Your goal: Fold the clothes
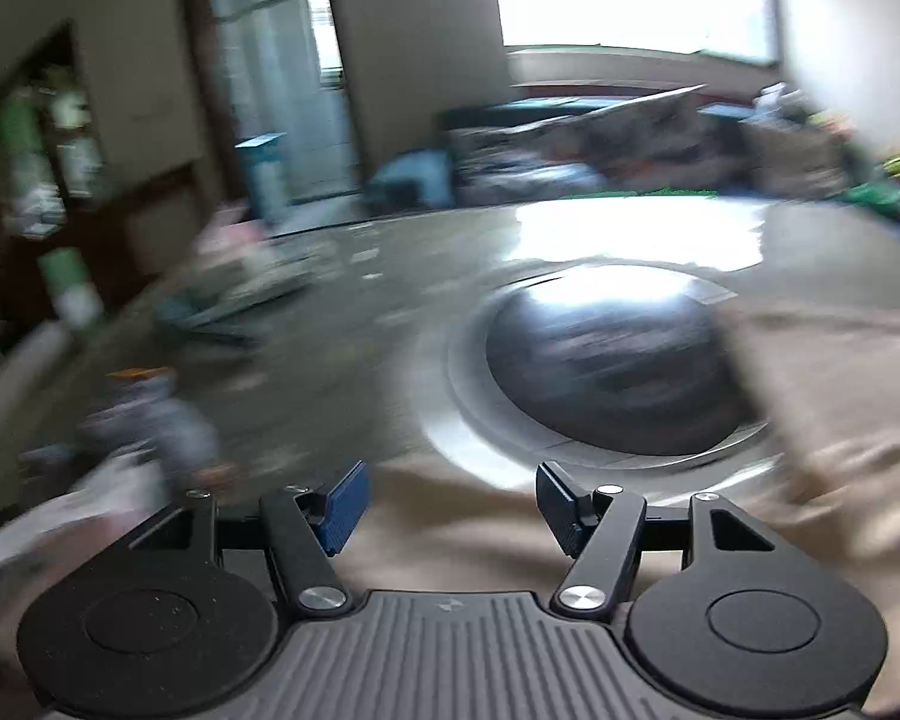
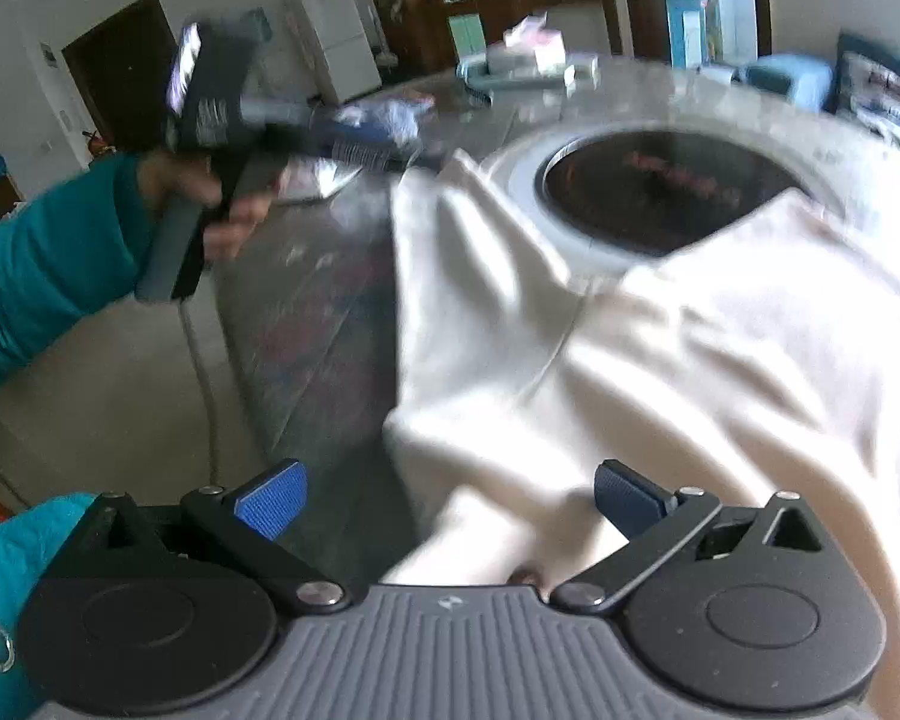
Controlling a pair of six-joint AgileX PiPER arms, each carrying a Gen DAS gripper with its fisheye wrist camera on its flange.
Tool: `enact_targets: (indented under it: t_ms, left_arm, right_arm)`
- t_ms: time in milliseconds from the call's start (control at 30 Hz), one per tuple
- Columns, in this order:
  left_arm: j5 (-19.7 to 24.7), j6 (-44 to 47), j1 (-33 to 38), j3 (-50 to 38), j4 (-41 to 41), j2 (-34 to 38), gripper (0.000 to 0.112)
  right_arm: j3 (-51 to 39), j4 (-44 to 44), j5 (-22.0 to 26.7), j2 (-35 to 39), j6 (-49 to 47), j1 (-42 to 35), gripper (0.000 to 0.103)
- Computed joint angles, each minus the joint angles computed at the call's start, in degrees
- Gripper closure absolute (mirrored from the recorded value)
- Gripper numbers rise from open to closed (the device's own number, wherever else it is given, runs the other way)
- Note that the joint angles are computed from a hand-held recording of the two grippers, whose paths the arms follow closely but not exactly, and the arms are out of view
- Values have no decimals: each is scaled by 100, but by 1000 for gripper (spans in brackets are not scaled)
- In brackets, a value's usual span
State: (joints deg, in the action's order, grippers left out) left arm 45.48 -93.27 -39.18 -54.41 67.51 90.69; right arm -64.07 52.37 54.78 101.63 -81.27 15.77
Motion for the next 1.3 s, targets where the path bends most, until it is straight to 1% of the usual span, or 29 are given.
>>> enact_targets:
  t_ms: [67,167,233,267,300,367,433,467,533,600,667,800,900,933,967,1100,1167,1233,1300]
  left_arm:
    - [-425,192,-37,-384,-50,217,47]
    - [-959,600,-3,-1179,-224,787,47]
    - [-1359,1088,115,-1782,-572,1231,47]
    - [-1477,1415,165,-2099,-870,1460,47]
    - [-1622,1947,233,-2475,-1313,1739,47]
    - [-1652,2682,276,-3078,-1905,2233,49]
    - [-1670,3561,359,-3608,-2694,2639,50]
    - [-1615,3978,388,-3891,-3055,2848,53]
    - [-1319,4445,358,-4403,-3339,3236,55]
    - [-1346,4295,321,-4452,-3171,3321,55]
    - [-1246,4426,353,-4605,-3364,3389,55]
    - [-1132,4431,321,-4698,-3246,3444,53]
    - [-1126,4410,319,-4697,-3211,3448,52]
    - [-1103,4444,322,-4726,-3242,3455,52]
    - [-1084,4469,321,-4747,-3258,3460,52]
    - [-964,4591,295,-4889,-3248,3521,52]
    - [-944,4614,293,-4914,-3261,3534,52]
    - [-950,4620,300,-4924,-3274,3543,52]
    - [-958,4625,306,-4930,-3286,3550,52]
  right_arm:
    - [143,12,-10,-90,-189,33,0]
    - [318,102,213,-263,-481,-108,0]
    - [347,176,214,-301,-531,-215,0]
    - [347,215,188,-306,-533,-266,0]
    - [336,220,141,-291,-497,-316,0]
    - [321,141,-25,-237,-320,-340,0]
    - [311,131,45,-185,-299,-468,0]
    - [308,137,108,-171,-316,-532,0]
    - [283,87,301,-159,-313,-653,0]
    - [292,9,461,-175,-354,-729,0]
    - [353,-56,606,-253,-432,-780,0]
    - [457,-165,988,-335,-566,-815,0]
    - [732,-159,764,-585,-780,-748,0]
    - [744,-152,789,-627,-774,-766,0]
    - [727,-107,832,-667,-765,-828,0]
    - [647,-40,749,-990,-708,-1219,0]
    - [520,-211,698,-975,-461,-1347,0]
    - [536,-302,492,-1023,-407,-1411,0]
    - [441,-290,490,-904,-280,-1538,0]
